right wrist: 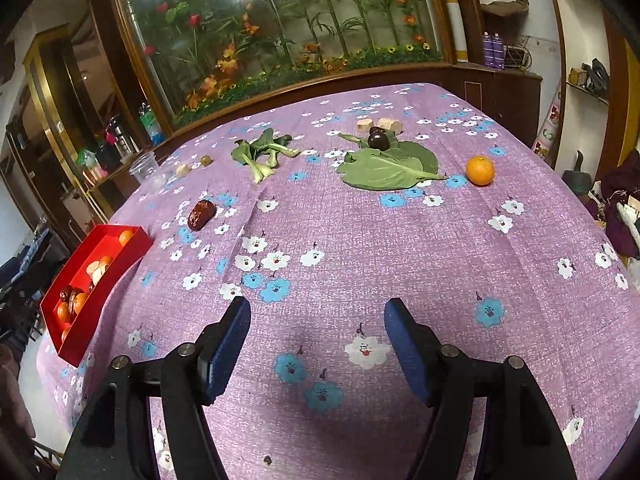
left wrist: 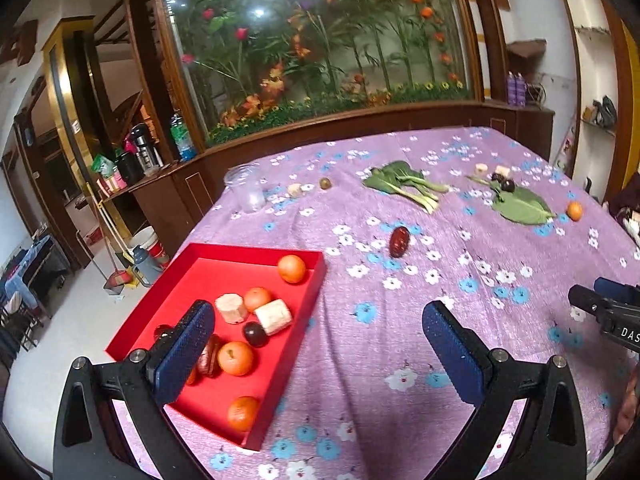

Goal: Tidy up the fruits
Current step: 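Move both open tools back to the red date and last tangerine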

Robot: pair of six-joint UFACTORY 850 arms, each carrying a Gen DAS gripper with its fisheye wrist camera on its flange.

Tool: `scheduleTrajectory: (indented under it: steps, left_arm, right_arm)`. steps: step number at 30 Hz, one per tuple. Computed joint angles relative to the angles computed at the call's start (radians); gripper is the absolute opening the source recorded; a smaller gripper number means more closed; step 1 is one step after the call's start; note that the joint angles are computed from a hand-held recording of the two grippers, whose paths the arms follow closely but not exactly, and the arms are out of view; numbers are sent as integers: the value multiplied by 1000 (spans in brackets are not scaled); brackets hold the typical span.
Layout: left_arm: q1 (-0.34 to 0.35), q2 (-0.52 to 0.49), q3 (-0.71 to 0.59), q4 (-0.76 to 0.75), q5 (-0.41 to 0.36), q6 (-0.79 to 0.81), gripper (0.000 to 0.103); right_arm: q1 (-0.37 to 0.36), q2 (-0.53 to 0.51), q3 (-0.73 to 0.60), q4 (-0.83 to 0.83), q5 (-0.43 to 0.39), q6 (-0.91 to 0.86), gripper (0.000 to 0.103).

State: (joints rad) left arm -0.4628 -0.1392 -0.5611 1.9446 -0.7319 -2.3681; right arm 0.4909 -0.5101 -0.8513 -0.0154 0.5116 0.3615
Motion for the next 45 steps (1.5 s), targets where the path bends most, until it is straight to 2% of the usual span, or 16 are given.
scheduleTrajectory:
  steps: [9,13,17,19,22,29,33,38,41,45]
  left_arm:
    - [-5,-99,-93,-23,66,65,103]
    - [12,-133,-126,-9,119,64,103]
    - [51,-163,-156,75,229,-9,103]
    - [79,-182,-175,163,306,-100,103]
    - [101,-211,-198,275,364,-215,103]
    - [135,-284,-250,571,460,-498,103]
    - [152,-317,-280,647,513,-591,103]
    - [160,-344,-298,690,536,-636,103]
    - [154,-354,-304,627,536,-571,103]
    - [146,-360,-307,537,525,-474,103]
  right_arm:
    - [-55,-23,6,-259,59,266,76]
    - [-61,-28,2,-304,60,305,77]
    - [-60,-27,4,-309,64,306,77]
    - [-62,-27,4,-313,65,313,77]
    - [-70,-28,0,-338,49,337,77]
    - [-122,21,-2,-62,-48,69,77]
    - [-173,7,-70,47,-118,-15,77]
    - [-206,-79,-212,91,-168,-27,77]
    - [-217,-142,-294,162,-190,-54,77]
    - [-213,-237,-429,511,-272,-388,77]
